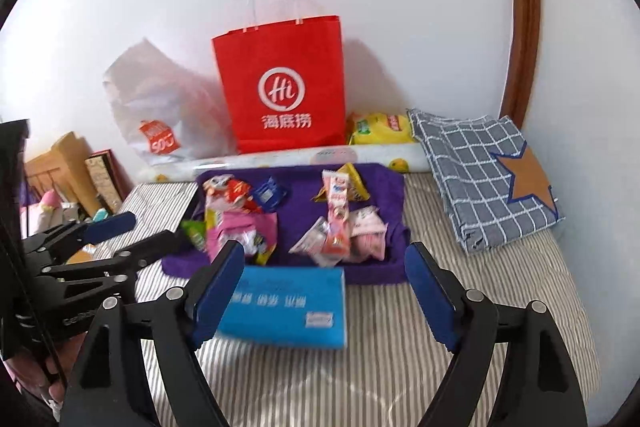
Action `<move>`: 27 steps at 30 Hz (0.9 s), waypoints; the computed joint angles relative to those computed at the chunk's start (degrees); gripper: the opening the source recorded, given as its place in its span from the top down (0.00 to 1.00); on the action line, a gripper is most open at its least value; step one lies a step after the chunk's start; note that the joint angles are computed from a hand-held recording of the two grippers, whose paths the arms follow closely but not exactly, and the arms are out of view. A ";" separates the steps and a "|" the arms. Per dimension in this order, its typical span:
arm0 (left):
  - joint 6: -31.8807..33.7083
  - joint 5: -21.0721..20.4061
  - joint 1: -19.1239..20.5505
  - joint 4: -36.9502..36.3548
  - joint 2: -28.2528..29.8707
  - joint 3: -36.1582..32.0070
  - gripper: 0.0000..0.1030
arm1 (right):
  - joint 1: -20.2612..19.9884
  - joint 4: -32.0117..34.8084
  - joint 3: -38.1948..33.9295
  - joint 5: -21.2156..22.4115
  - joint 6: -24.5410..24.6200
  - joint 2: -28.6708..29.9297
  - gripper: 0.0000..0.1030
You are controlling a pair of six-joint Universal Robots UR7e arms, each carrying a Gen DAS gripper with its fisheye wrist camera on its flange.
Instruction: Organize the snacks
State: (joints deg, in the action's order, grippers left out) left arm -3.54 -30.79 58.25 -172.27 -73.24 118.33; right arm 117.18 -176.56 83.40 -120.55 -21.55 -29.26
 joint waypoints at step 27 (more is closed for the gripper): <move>-12.43 10.22 -16.97 -2.04 -10.05 16.47 0.06 | 4.08 -18.02 22.88 -5.05 1.07 -13.68 0.00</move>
State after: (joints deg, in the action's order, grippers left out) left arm -15.97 -20.58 41.28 -174.31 -83.29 134.80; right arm 121.26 -194.58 106.28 -125.60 -20.47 -42.94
